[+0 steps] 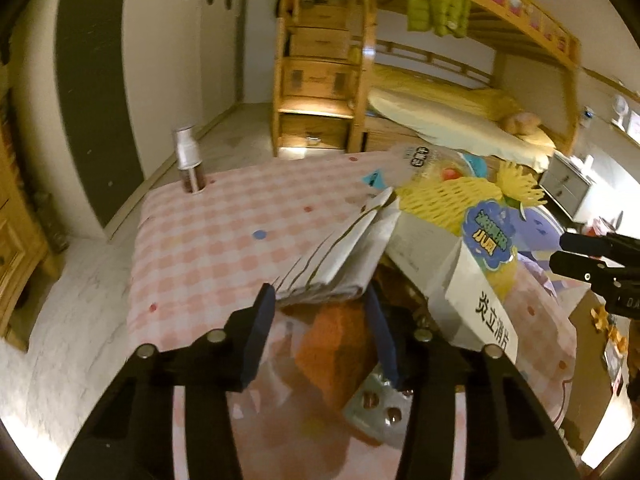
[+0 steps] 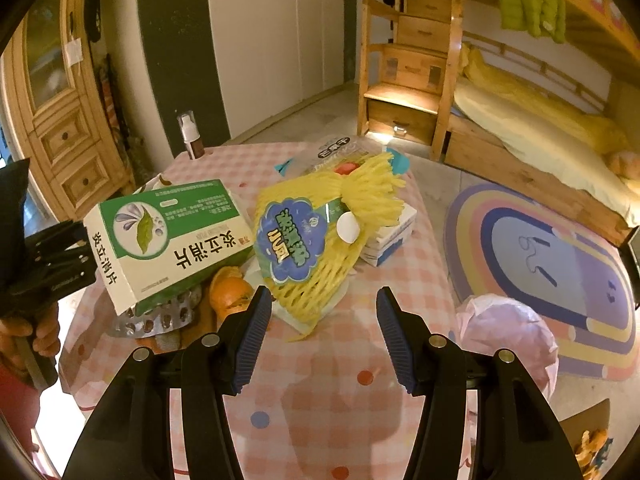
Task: Collect trash
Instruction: 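Return both tools to the table toward the medicine box and pill blister, then grasp the white paper strip with the left gripper while the right gripper grasps the medicine box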
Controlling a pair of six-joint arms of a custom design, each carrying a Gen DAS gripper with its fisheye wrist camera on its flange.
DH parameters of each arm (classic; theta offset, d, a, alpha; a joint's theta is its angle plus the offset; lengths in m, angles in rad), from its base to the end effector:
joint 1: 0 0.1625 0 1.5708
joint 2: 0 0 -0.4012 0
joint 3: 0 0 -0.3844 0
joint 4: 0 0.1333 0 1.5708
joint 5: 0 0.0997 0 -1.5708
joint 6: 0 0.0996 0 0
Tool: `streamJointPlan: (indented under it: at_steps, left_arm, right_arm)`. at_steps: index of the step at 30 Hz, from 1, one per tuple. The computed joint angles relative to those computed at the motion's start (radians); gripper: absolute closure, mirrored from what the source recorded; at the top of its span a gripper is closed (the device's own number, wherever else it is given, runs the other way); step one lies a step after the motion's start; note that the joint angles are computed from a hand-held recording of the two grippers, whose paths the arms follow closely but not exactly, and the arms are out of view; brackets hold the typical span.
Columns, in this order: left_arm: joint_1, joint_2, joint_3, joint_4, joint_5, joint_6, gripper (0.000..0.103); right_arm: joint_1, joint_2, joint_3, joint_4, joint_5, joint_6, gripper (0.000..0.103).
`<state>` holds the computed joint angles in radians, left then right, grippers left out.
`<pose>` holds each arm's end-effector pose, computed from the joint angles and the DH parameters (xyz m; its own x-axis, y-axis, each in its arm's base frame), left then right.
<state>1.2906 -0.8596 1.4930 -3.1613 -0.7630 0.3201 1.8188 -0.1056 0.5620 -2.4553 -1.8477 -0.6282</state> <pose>0.0077 -0.7154 0.2808 -0.7354 -0.1834 -0.6523 0.4116 0.6439 -0.6450 0.3175 -0.8217 -0.0104 -0.6458 -0.6203 0.4452 -0.7451 0.6394 -0.1897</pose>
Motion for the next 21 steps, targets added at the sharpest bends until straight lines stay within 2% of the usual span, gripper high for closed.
streamJointPlan:
  at_steps: [2,4,7,12,15,16,18,21]
  left_arm:
    - [0.004,0.008,-0.015,0.008,-0.013,0.03,0.066]
    - [0.006,0.016,-0.033,0.03,-0.018,0.049,0.084]
    - [0.009,0.017,-0.044,0.033,-0.01,0.05,0.1]
    - [-0.014,0.0,-0.022,-0.093,0.063,0.034,0.102]
    - [-0.041,-0.027,0.004,-0.162,0.144,0.016,0.102]
    - [-0.057,-0.042,0.025,-0.181,0.187,0.0,0.102]
    - [-0.078,-0.069,0.072,-0.204,0.226,-0.023,0.102]
    - [-0.113,-0.114,0.163,-0.229,0.28,-0.067,0.102]
  right_arm:
    - [0.001,0.003,-0.004,0.004,0.0,-0.004,0.047]
    - [0.001,0.002,-0.002,0.005,0.001,-0.006,0.047]
    - [0.002,-0.007,0.013,-0.001,0.004,-0.009,0.047]
    - [0.007,-0.029,0.053,-0.031,0.012,-0.015,0.047]
    - [0.014,-0.056,0.102,-0.058,0.029,-0.021,0.047]
    - [0.018,-0.071,0.127,-0.068,0.039,-0.026,0.045]
    - [0.027,-0.092,0.169,-0.086,0.056,-0.037,0.039]
    - [0.044,-0.118,0.233,-0.1,0.08,-0.063,0.035]
